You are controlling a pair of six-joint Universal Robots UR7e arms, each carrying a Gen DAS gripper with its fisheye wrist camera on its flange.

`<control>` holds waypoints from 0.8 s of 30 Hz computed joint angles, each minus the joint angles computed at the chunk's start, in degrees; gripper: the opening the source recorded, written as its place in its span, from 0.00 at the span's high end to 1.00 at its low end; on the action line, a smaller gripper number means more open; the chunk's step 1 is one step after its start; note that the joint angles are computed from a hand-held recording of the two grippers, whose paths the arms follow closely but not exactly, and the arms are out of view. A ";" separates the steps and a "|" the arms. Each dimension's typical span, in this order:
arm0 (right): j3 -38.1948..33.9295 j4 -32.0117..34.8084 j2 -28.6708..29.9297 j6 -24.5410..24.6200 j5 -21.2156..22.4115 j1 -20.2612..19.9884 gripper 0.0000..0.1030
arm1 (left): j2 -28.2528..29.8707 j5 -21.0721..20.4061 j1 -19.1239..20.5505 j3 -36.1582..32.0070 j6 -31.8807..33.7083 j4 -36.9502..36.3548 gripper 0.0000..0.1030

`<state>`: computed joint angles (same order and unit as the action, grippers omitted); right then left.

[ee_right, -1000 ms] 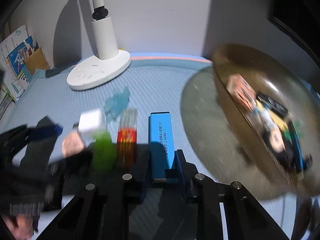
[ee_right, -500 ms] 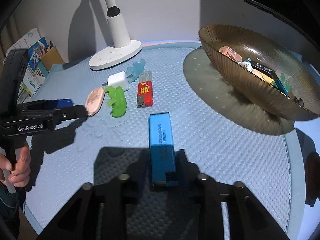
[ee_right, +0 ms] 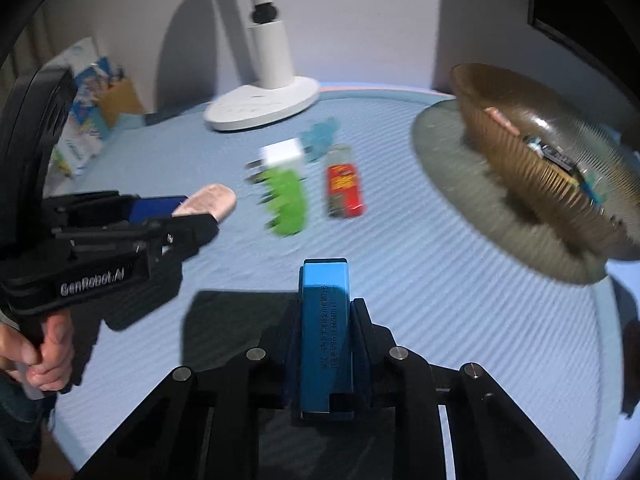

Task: Organize rigid objects
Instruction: 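Grasp the pink eraser with the left gripper while the right gripper grasps the blue power bank, then carry the pink eraser and blue power bank into the glass bowl and release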

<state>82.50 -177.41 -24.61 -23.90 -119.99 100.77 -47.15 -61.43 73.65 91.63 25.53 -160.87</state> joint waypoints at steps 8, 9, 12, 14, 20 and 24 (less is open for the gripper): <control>7.11 -3.14 -2.02 4.28 0.61 1.09 0.77 | -8.96 -1.80 1.04 11.09 2.61 -0.44 0.69; 7.18 -3.44 -1.69 4.24 0.14 1.17 0.77 | -9.20 -1.61 1.07 11.63 2.49 -0.31 0.69; 7.43 -3.82 -1.46 4.39 -0.92 1.72 0.70 | -9.15 -0.45 0.88 12.47 2.03 -0.50 0.64; 7.16 -3.78 -1.21 4.03 -1.48 1.94 0.69 | -9.26 -0.79 0.70 12.85 1.44 -0.44 0.56; 4.86 -9.60 3.14 -1.46 -9.29 4.26 0.72 | -7.99 2.76 -0.40 15.02 2.34 -7.47 0.67; 6.67 -8.64 2.01 0.04 -4.05 4.14 0.77 | -8.39 1.87 -1.13 16.00 3.42 -9.41 0.70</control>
